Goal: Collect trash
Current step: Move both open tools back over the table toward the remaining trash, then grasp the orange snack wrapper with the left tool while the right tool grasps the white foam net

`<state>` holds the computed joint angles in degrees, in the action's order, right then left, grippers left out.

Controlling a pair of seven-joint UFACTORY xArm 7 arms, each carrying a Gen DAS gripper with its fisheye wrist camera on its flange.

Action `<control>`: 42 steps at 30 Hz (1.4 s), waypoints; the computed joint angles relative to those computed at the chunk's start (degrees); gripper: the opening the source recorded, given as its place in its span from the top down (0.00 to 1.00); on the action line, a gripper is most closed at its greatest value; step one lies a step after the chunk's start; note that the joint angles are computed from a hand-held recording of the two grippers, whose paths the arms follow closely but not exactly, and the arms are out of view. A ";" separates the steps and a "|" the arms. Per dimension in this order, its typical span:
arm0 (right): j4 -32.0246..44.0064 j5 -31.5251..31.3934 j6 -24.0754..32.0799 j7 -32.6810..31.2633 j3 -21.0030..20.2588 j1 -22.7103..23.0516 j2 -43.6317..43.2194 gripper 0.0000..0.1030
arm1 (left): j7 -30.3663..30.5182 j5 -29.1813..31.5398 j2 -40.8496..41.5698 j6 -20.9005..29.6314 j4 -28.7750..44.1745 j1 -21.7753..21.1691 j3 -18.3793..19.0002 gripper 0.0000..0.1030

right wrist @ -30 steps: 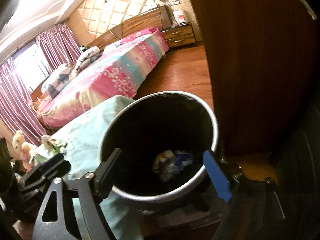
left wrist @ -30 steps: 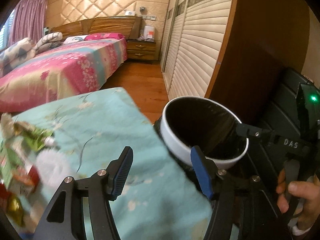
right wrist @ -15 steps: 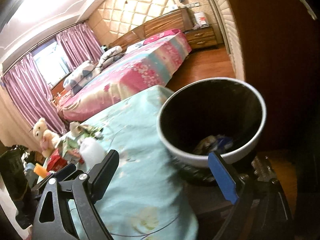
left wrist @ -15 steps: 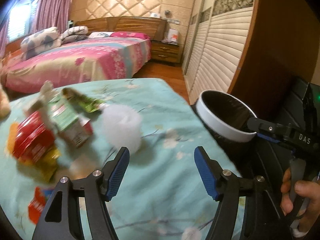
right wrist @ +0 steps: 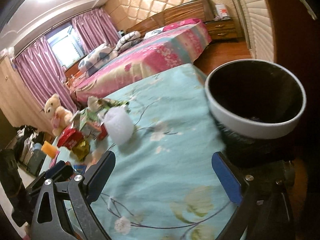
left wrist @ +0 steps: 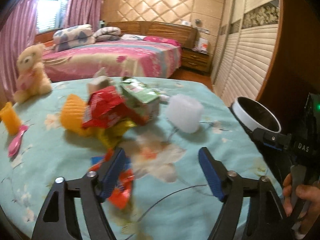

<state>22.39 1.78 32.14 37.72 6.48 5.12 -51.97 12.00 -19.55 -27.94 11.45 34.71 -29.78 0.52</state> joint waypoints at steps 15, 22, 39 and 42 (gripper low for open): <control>3.55 -0.28 -7.95 -0.40 2.40 4.97 12.29 0.04 | -6.25 3.65 -3.17 4.34 -1.85 5.68 -0.32 0.23; 6.32 0.08 -9.30 -2.63 1.28 6.19 17.99 0.04 | -5.73 3.60 0.40 6.30 0.98 7.28 -0.35 0.23; 15.19 0.48 -12.49 -8.46 -0.48 5.10 32.55 0.22 | 6.05 -8.87 7.93 7.45 5.58 5.20 1.35 0.73; 14.81 1.41 -12.40 -8.76 -0.88 5.29 32.61 0.60 | 8.57 -10.48 8.12 7.46 5.98 4.49 1.36 0.87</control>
<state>37.20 3.20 19.74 28.95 5.60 10.41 -19.36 20.58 -30.02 -19.81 18.91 40.68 -25.30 1.88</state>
